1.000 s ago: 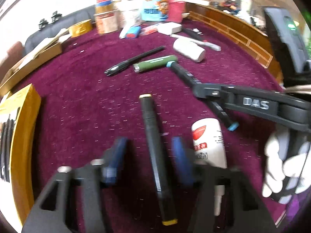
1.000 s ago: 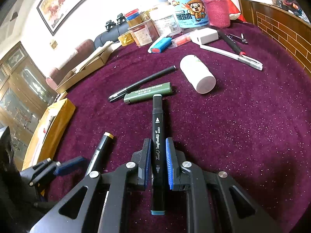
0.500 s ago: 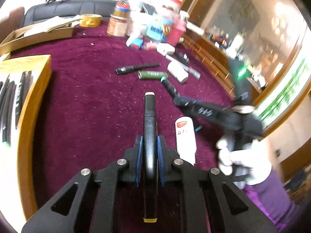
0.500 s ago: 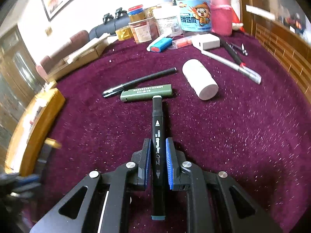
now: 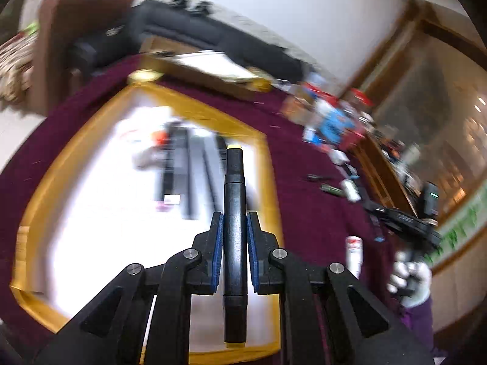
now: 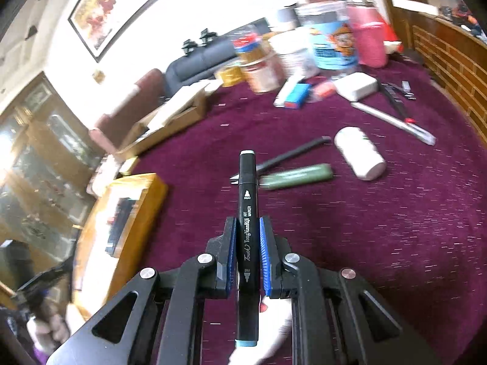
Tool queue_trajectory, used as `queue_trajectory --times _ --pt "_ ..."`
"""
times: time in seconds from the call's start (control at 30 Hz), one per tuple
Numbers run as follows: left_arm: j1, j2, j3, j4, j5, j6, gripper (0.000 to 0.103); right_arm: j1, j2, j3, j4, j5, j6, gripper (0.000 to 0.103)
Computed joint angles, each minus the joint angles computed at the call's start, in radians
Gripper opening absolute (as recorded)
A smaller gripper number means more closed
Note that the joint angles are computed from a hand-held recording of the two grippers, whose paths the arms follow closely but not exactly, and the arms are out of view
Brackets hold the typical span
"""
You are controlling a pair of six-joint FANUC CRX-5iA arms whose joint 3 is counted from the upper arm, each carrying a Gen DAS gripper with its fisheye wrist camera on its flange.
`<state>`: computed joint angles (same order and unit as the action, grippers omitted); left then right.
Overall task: Organize rigid objects
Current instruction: 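Carry both markers to the tray and release them with both tools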
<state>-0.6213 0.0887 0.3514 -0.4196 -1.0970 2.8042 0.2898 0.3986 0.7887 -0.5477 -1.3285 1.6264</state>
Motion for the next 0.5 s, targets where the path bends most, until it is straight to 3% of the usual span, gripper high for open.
queue_trajectory --times 0.1,0.3,0.5 --pt "0.039 -0.021 -0.031 0.012 -0.069 -0.003 0.012 0.025 0.013 0.044 -0.061 -0.052 -0.005 0.013" --pt "0.115 -0.015 -0.059 0.084 -0.122 -0.044 0.012 0.099 0.03 0.083 -0.134 -0.112 -0.018 0.013" --pt "0.133 0.027 -0.006 0.071 -0.213 -0.072 0.012 0.182 0.043 0.1 -0.159 -0.155 -0.021 0.013"
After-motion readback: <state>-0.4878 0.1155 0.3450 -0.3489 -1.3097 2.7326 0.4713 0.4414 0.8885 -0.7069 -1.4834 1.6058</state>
